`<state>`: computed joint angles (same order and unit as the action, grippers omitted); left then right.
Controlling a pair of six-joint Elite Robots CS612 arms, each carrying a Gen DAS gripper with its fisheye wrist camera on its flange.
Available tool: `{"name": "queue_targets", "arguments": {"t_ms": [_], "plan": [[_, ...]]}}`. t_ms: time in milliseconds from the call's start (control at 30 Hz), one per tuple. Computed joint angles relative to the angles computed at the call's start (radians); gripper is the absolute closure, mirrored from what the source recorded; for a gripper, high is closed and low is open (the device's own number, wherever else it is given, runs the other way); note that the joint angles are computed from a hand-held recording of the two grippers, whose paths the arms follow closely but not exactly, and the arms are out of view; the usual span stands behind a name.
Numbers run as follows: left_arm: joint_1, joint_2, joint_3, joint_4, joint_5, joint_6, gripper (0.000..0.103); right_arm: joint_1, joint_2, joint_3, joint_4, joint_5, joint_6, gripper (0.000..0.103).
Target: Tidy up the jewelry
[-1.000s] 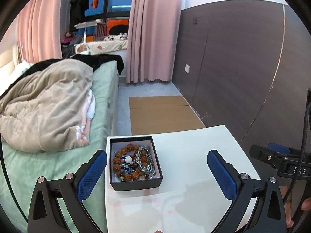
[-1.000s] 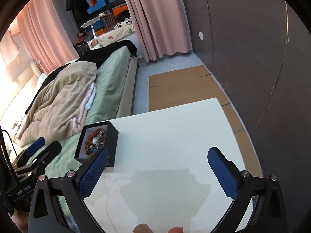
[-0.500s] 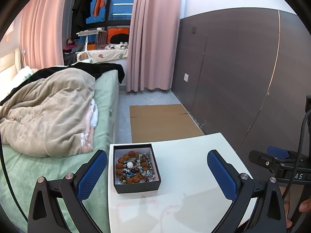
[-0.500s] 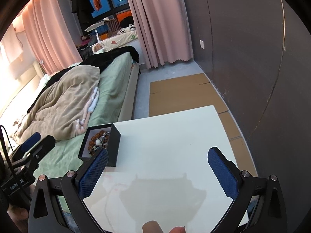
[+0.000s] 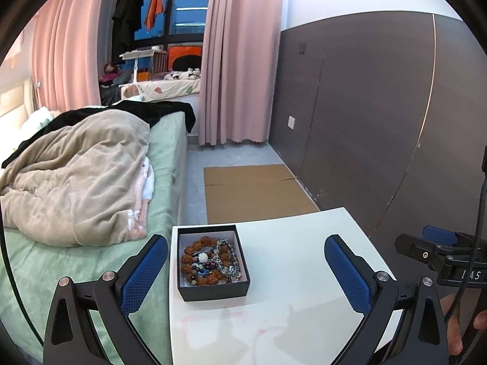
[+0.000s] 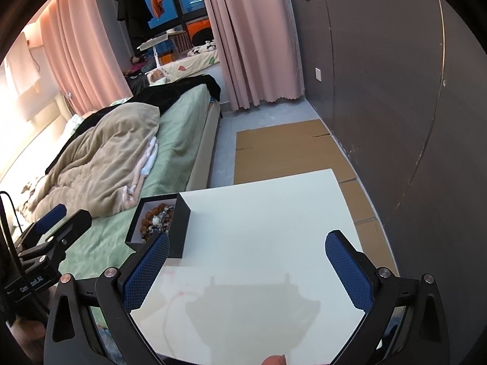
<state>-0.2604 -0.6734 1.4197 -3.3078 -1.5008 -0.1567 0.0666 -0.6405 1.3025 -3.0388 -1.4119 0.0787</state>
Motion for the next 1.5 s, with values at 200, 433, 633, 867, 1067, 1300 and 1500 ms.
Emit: {"name": "queue_targets", "arguments": {"t_ms": [200,433,633,867,1067,1300,1500], "plan": [[0.000,0.001,0.002,-0.009,0.002,0.005,0.000,0.000,-0.003,0.004,-0.006,-0.001,-0.007,0.000],[0.001,0.002,0.001,-0.008,-0.003,-0.001,0.000,0.000,-0.005,0.009,-0.016,0.004,-0.009,0.000],[0.000,0.001,0.003,-0.012,-0.012,0.002,0.000,0.001,-0.007,0.013,-0.021,0.002,-0.017,0.000],[0.000,0.001,0.006,-0.021,-0.011,0.002,0.000,0.002,-0.007,0.013,-0.026,-0.005,-0.020,0.000],[0.000,0.001,0.007,-0.024,-0.006,0.001,0.000,0.005,-0.005,0.008,-0.034,-0.016,-0.018,0.000],[-0.001,0.001,0.007,-0.023,-0.001,0.004,0.000,0.011,-0.005,0.007,-0.033,-0.032,-0.030,0.000],[0.000,0.000,0.009,-0.026,-0.001,0.007,0.000,0.012,-0.007,0.013,-0.037,-0.041,-0.019,0.000]]}}
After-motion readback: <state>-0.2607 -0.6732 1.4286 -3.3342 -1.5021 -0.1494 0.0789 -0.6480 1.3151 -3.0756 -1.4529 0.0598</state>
